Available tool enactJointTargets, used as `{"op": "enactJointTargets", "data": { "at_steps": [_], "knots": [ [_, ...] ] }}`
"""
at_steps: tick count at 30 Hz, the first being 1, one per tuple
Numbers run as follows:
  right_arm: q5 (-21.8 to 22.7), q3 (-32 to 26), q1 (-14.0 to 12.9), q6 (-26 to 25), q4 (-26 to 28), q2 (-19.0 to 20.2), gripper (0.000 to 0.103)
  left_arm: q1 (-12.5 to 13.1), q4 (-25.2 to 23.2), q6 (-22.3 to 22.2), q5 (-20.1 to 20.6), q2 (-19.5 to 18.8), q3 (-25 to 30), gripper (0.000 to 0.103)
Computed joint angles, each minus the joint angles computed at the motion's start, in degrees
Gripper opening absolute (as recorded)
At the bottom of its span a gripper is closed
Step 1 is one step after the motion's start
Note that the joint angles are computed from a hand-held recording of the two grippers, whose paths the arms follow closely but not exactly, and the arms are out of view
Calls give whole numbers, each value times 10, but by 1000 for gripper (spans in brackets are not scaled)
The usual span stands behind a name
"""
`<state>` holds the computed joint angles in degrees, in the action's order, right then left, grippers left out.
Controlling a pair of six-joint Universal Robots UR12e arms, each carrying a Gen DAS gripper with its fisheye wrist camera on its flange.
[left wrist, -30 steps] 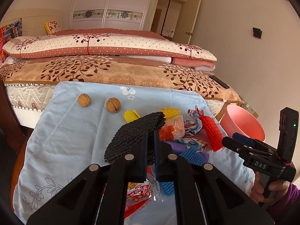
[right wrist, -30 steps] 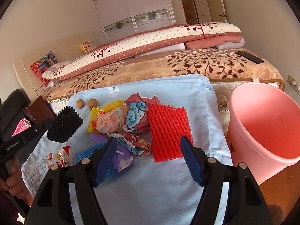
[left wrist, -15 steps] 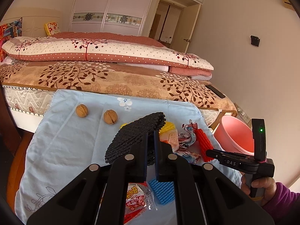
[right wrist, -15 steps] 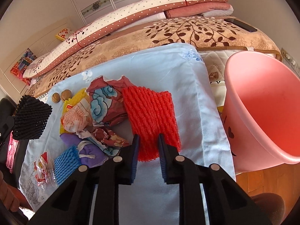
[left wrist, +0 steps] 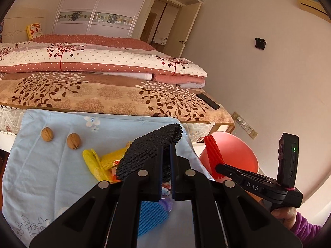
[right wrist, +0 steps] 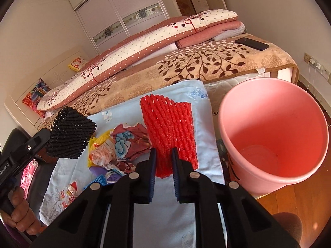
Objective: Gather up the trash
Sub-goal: 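Carry both held foam meshes over the pink bucket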
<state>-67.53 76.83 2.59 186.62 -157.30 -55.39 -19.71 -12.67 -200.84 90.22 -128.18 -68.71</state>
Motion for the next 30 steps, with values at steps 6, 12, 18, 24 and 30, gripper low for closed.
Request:
{"op": "enactJointTargets", "data": {
  "at_steps": [6,12,18,24,30],
  "knots": [
    [-40,14,-17,24,-26,-10,14,-12,-29,5,-52,-45,80,5],
    [-75,26,-33,43,-44,-16,14,-27,-71,38,-86,-90,164,5],
    [-95,32,-44,63,-48,-16,14,-35,-122,57,-131,-139,253,6],
    [-108,35,-50,70,-44,-14,14,-41,-186,70,-167,-192,345,6],
    [-114,31,-54,77,-28,-7,14,-46,-252,81,-175,-240,429,6]
  ]
}}
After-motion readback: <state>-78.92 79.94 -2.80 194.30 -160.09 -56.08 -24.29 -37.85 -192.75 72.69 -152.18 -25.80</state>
